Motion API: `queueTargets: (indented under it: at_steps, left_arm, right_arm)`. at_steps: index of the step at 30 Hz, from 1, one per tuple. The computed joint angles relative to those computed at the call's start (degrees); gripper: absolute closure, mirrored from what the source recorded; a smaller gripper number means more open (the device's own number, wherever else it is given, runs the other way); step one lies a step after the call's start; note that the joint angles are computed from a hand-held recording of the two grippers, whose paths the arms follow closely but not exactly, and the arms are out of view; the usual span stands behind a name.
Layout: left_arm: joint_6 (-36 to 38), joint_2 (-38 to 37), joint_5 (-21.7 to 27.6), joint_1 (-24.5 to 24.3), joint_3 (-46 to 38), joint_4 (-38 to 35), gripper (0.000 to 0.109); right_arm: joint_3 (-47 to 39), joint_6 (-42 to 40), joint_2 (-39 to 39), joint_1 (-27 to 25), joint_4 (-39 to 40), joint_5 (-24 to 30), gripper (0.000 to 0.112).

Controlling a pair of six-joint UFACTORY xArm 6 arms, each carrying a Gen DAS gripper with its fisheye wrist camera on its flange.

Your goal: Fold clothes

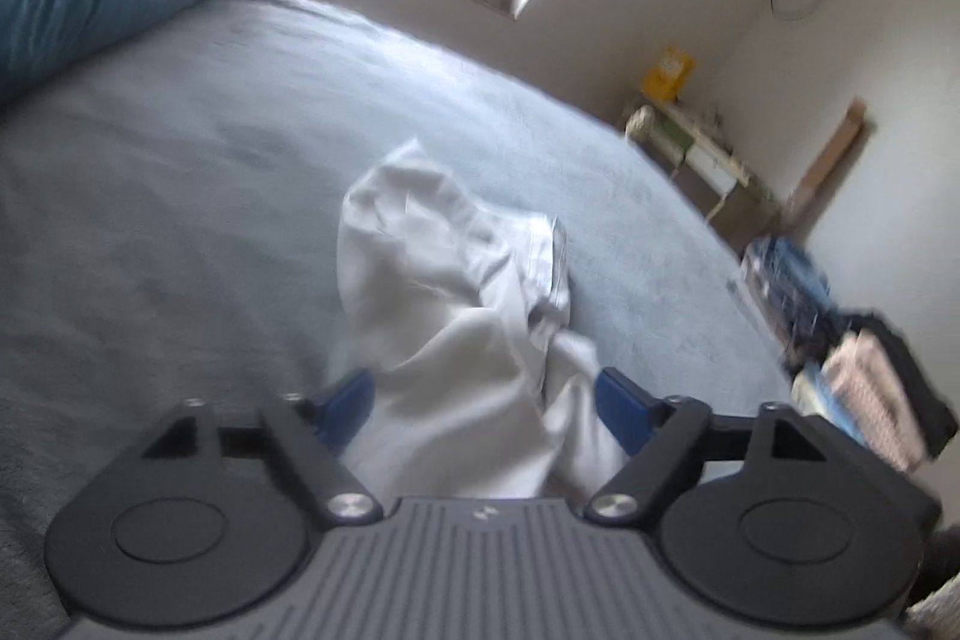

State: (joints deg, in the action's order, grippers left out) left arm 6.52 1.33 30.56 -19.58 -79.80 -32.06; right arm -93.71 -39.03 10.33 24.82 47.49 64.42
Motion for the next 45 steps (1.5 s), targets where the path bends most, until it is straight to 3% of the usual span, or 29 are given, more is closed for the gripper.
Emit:
queueTargets:
  at_steps: [3,7,9,10,11,12,14,18,22,27,29,31,34,37,38,42,45]
  left_arm:
    - [-3.42,1.27,2.57,-0.55,-0.62,4.71,0.023]
    - [-8.41,3.46,4.08,-1.72,-1.24,11.47,0.027]
    - [-12.09,4.91,4.27,-1.96,-1.84,16.77,0.032]
    - [-14.33,5.00,3.93,-2.00,-1.24,20.33,0.041]
    - [-16.66,4.91,3.88,-1.91,-0.60,23.55,0.057]
    - [-19.03,4.47,4.21,-1.65,0.17,26.09,0.063]
    - [-23.98,3.22,3.88,-0.61,2.11,28.86,0.091]
    - [-35.37,-0.33,3.18,2.30,6.45,35.29,0.098]
    - [-41.79,-4.33,6.57,5.34,9.70,39.83,0.098]
    - [-42.62,-8.09,10.29,7.93,12.49,41.95,0.092]
    - [-40.27,-9.27,9.69,8.62,13.48,38.53,0.063]
    - [-38.54,-10.01,8.91,8.48,14.02,36.87,0.046]
    - [-30.56,-9.21,10.77,7.94,12.58,30.82,0.034]
    - [-26.59,-8.07,13.93,6.99,10.95,28.99,0.033]
    - [-26.07,-8.25,14.21,6.62,10.96,29.84,0.033]
    - [-27.53,-10.93,13.37,6.37,12.64,34.25,0.033]
    - [-31.29,-14.57,9.52,6.57,15.16,41.33,0.033]
  right_arm:
    - [0.00,0.12,-0.81,1.96,-5.28,1.61,0.097]
    - [2.05,2.53,-4.22,0.06,-6.04,0.95,0.063]
    - [2.89,4.92,-6.11,-2.49,-4.79,1.27,0.061]
    - [3.19,6.19,-7.00,-3.96,-3.93,1.68,0.061]
    - [3.73,7.50,-8.01,-5.45,-2.92,1.76,0.060]
    - [4.47,8.84,-9.06,-6.81,-2.12,1.18,0.060]
    - [5.74,11.75,-10.87,-9.04,-1.37,-0.80,0.058]
    - [8.64,19.72,-13.40,-11.24,-7.01,-8.32,0.052]
    - [10.45,30.52,-13.07,-12.00,-15.20,-12.20,0.051]
    - [11.15,34.15,-12.24,-12.09,-19.59,-14.01,0.051]
    - [10.55,35.71,-10.82,-10.86,-21.85,-15.43,0.051]
    - [8.96,36.86,-8.76,-10.41,-23.16,-15.32,0.051]
    - [7.26,37.69,-6.33,-9.91,-24.70,-15.32,0.053]
    - [7.71,38.29,-6.12,-9.63,-27.33,-16.46,0.072]
    - [8.15,38.61,-6.63,-9.81,-27.88,-16.34,0.072]
    - [10.68,43.41,-10.31,-11.23,-31.45,-16.54,0.067]
    - [13.97,44.53,-14.11,-12.10,-33.90,-18.68,0.062]
